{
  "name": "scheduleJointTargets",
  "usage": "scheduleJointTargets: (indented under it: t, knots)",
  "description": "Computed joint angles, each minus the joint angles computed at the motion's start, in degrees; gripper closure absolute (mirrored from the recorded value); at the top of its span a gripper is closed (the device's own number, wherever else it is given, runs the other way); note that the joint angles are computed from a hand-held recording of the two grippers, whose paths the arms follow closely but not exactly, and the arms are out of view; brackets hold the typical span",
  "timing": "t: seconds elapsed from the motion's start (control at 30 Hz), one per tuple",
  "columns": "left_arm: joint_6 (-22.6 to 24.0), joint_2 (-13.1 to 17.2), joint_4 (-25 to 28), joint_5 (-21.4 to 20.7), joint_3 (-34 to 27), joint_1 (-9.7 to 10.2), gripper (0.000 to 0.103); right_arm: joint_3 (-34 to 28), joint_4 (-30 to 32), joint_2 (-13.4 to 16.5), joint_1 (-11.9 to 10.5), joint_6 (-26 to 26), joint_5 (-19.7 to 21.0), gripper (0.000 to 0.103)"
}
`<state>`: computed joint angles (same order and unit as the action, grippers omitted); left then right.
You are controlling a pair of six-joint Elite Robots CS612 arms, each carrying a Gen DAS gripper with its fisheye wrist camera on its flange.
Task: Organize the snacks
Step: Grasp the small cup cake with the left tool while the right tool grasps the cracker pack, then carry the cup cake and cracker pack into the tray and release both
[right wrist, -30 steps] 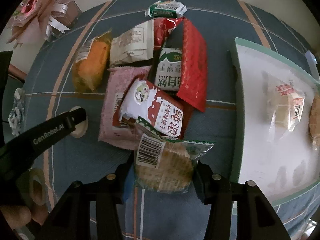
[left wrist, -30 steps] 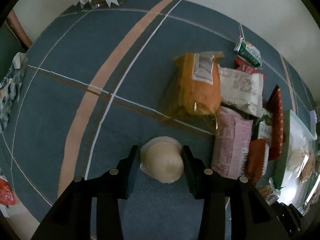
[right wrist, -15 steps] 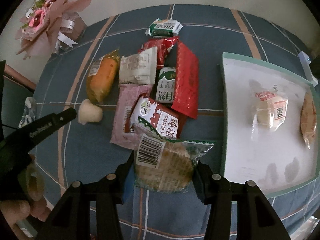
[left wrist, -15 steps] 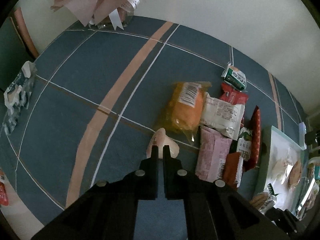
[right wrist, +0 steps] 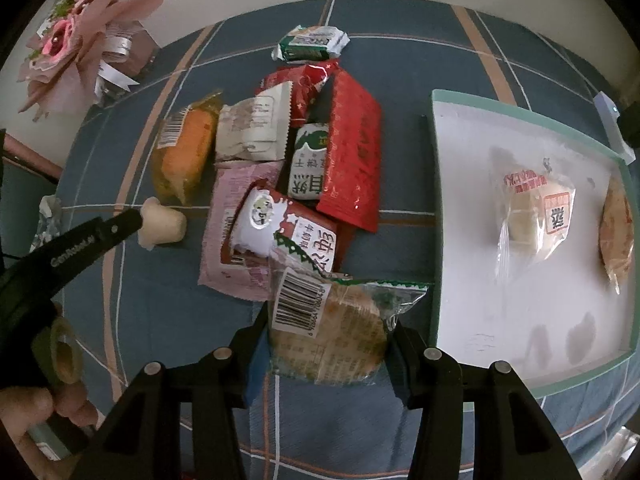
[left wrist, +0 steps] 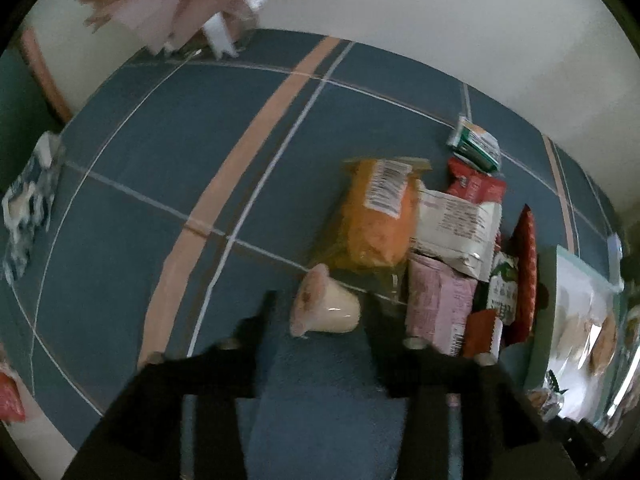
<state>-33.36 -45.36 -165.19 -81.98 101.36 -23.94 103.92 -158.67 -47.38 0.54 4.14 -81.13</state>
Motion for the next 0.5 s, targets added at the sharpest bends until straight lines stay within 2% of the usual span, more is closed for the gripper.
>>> scheduleJointTargets:
  t: [0.1,0.23,0.37,0.43,0.5]
  knots:
    - [1.89,0.72,1.36,1.26,-0.98,-0.59,0.054,-0.17,0.41,0.13,-0.19,0.06,0.02,0.051]
    - [3.37,2.18,5.74,2.17,-2.83,-1.09,0.054,-0.74,1.05,0.67,-0.16,0.52,-0.07,0.051]
    - [3.34,3.18,7.36,3.61,-3.85,-1.33,0.056,-1.41,2.27,1.25,-0.23,1.15,-0.23,0.051]
    - [2.82,3.46,8.01,4.37,-4.18,-1.38,0.061,-1.72,2.85,1.52,-0.26,1.33,-0.24,0.051]
    - [2.49,3.49,7.28,4.27,-3.98,-1.26,0.061,-1.99,3.26,1.77,-0.32,1.41,-0.19,0.051]
